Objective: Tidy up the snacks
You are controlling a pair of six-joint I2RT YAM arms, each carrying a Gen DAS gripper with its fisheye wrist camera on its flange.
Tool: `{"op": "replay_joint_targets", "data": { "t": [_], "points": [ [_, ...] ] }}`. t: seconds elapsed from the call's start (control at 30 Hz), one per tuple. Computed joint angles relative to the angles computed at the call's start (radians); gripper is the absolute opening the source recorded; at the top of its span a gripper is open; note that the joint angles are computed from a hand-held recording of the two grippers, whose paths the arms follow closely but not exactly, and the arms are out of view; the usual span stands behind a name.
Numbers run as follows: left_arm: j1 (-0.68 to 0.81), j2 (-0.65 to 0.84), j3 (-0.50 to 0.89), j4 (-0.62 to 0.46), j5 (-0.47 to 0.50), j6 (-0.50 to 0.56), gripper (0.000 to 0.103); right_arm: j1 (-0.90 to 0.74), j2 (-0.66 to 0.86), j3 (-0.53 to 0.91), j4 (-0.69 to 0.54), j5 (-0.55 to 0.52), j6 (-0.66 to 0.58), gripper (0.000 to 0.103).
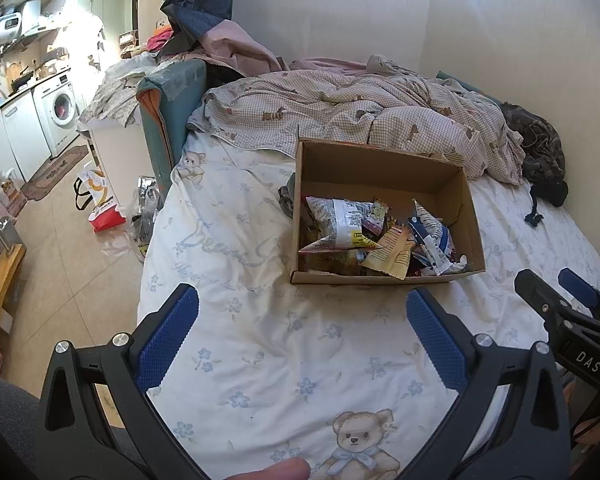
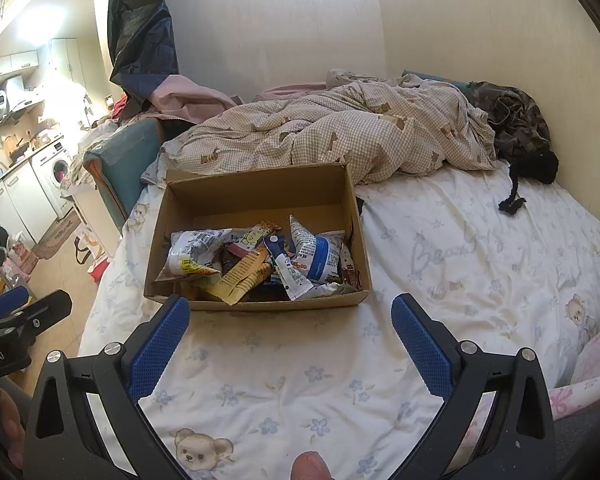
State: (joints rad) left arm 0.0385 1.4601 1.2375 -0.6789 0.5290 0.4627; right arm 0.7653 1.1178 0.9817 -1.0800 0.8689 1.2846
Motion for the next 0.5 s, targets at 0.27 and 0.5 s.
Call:
{"op": "replay_joint_targets", "data": {
  "t": [0.27, 0.5],
  "points": [
    [0.006, 0.01, 0.009, -0.008, 0.007, 0.001, 0.103, -0.003, -0.002, -0.002, 0.005, -0.002, -0.006, 0.103],
    [0.005, 0.004, -0.002, 0.0, 0.01, 0.003, 0.103, 0.0, -0.01, 0.002, 0.0, -0.004, -0.017, 0.103]
  ]
}}
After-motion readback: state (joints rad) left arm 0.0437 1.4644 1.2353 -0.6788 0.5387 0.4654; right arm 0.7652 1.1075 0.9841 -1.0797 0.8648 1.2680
